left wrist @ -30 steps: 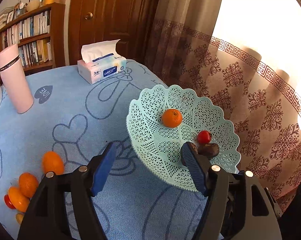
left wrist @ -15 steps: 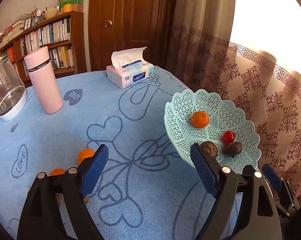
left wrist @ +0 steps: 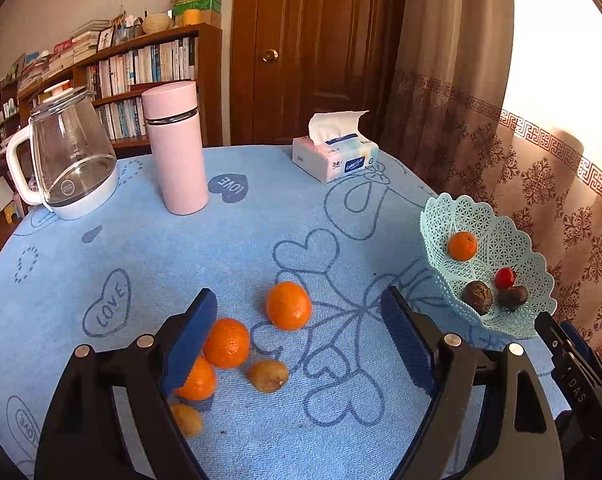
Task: Organize fruits
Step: 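Move both grippers back toward the remaining fruits on the table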
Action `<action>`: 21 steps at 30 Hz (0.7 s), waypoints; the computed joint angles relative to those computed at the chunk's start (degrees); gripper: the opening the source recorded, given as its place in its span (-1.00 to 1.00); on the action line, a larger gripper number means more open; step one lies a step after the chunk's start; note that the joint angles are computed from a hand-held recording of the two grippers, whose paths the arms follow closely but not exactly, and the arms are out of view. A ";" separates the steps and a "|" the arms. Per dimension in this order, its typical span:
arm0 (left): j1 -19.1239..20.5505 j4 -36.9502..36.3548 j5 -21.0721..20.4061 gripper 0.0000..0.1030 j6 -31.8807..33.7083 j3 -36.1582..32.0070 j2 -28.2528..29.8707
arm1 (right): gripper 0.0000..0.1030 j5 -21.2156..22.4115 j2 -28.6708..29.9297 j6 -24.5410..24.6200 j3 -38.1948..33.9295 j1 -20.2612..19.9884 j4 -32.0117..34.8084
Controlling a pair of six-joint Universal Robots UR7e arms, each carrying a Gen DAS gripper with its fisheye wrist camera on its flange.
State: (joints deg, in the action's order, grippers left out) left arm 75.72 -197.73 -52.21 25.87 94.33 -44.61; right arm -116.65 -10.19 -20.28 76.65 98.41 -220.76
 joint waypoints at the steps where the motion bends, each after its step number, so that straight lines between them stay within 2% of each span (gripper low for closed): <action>1: 0.36 -0.59 0.19 0.62 0.10 0.42 -0.46 | 0.37 -0.05 0.04 -0.11 -0.09 0.00 0.00; 10: 3.53 -1.45 1.83 0.62 1.13 1.30 -2.67 | 0.37 -0.96 0.46 -0.74 -0.68 0.21 -0.12; 21: 5.77 -0.41 2.26 0.60 3.79 0.57 -1.92 | 0.37 -2.23 0.97 -1.08 -1.51 0.43 0.06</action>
State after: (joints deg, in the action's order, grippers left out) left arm 81.50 -198.14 -49.95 29.66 94.91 -46.53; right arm -118.87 -9.22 -21.36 75.14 98.83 -220.70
